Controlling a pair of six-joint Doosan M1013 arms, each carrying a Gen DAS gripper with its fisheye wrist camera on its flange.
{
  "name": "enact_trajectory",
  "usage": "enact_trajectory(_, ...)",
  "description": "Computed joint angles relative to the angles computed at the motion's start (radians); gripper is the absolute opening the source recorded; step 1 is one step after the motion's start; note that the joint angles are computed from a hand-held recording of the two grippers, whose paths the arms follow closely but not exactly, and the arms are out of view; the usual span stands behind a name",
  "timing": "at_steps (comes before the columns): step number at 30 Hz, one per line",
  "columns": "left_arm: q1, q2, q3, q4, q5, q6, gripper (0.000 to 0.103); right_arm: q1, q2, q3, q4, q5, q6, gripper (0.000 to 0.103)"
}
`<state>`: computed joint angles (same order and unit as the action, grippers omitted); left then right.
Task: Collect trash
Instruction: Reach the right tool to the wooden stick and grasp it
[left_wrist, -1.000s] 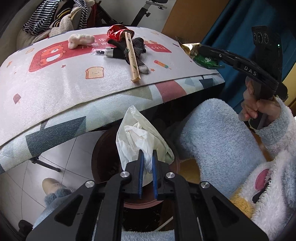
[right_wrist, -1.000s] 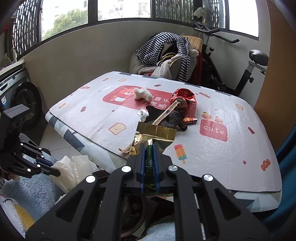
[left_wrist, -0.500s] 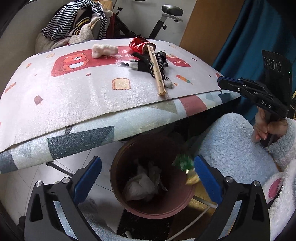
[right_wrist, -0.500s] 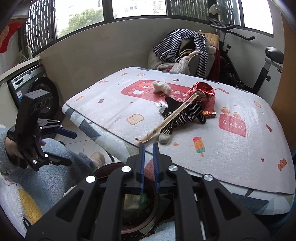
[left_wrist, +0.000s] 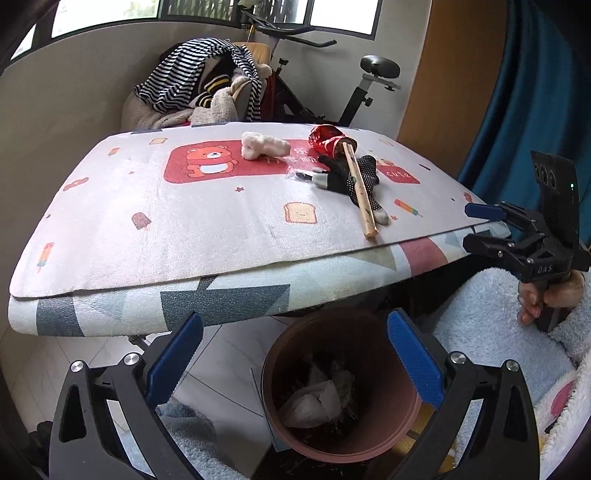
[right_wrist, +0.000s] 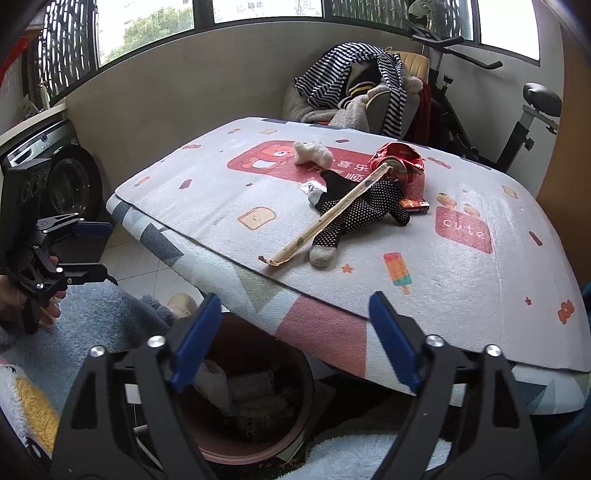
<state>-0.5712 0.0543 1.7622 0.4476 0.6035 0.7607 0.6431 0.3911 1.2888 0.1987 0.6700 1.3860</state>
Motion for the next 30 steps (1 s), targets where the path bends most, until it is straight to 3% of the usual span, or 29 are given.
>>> enact_trajectory(14,0.021,0.055,-0.070,0.011,0.007,-0.021,0.097,-0.020,0.034,-0.047,-0.039,-0.006,0.046,0.097)
enact_trajectory(21,0.040,0.109,-0.142,-0.092,0.015,0.087,0.097,-0.042,0.065,-0.098,-0.038,0.023,0.080,0.097)
enact_trajectory(25,0.049,0.143,-0.186,-0.110,0.038,0.112,0.097,-0.059,0.081,-0.122,0.034,0.013,0.042,0.097)
enact_trajectory(30,0.072,0.174,-0.229,-0.126,0.067,0.104,0.097,-0.082,0.143,-0.219,0.126,0.051,-0.018,0.081)
